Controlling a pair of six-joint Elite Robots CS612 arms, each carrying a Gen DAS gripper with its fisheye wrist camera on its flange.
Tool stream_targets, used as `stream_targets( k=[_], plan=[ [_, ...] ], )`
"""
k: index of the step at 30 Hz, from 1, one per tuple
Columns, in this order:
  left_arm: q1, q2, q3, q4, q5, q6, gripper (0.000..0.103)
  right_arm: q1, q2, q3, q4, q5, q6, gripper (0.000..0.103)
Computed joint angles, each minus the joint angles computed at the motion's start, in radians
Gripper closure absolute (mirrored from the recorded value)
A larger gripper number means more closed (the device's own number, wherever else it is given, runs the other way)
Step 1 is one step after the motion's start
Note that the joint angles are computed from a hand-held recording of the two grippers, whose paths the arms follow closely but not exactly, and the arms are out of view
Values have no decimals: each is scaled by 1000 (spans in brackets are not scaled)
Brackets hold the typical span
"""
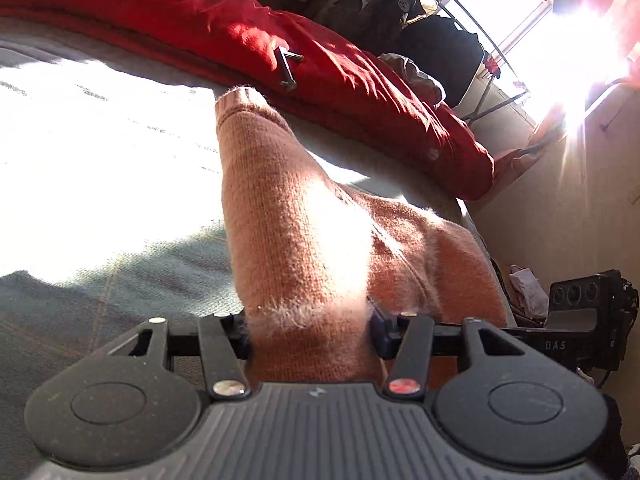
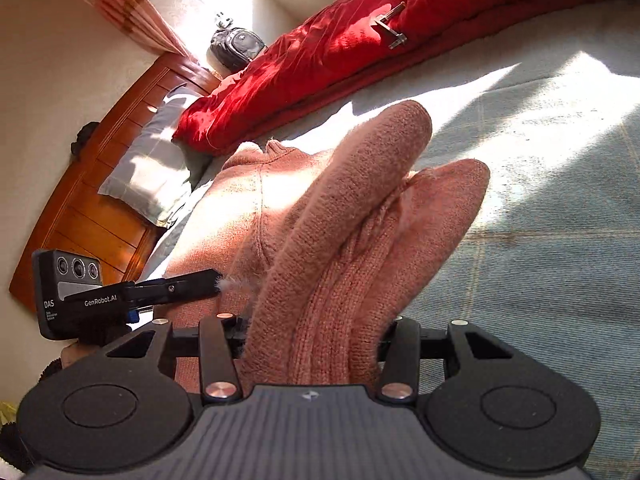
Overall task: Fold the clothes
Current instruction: 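Lift the gripped end with both tools and fold it over the sweater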
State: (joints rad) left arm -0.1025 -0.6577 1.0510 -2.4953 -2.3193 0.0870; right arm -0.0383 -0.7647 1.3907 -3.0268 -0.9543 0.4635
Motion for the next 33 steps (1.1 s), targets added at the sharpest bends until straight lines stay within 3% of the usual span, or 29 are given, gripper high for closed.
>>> stream_targets(
  k=[8,15,22,33],
  plan=[
    [76,6,-56,9,149,-11,52,113,94,-212,143,27,-68,52],
    [118,72,-164,83,216,-60,52,186,192,-392,226,11,-61,52],
    [132,127,-235,92,249,-69,52,232,275,-534,303,-32,-23,51],
    [145,156,-293,121,283,-46,52,253,319,-592,314,-31,36,51]
  ],
)
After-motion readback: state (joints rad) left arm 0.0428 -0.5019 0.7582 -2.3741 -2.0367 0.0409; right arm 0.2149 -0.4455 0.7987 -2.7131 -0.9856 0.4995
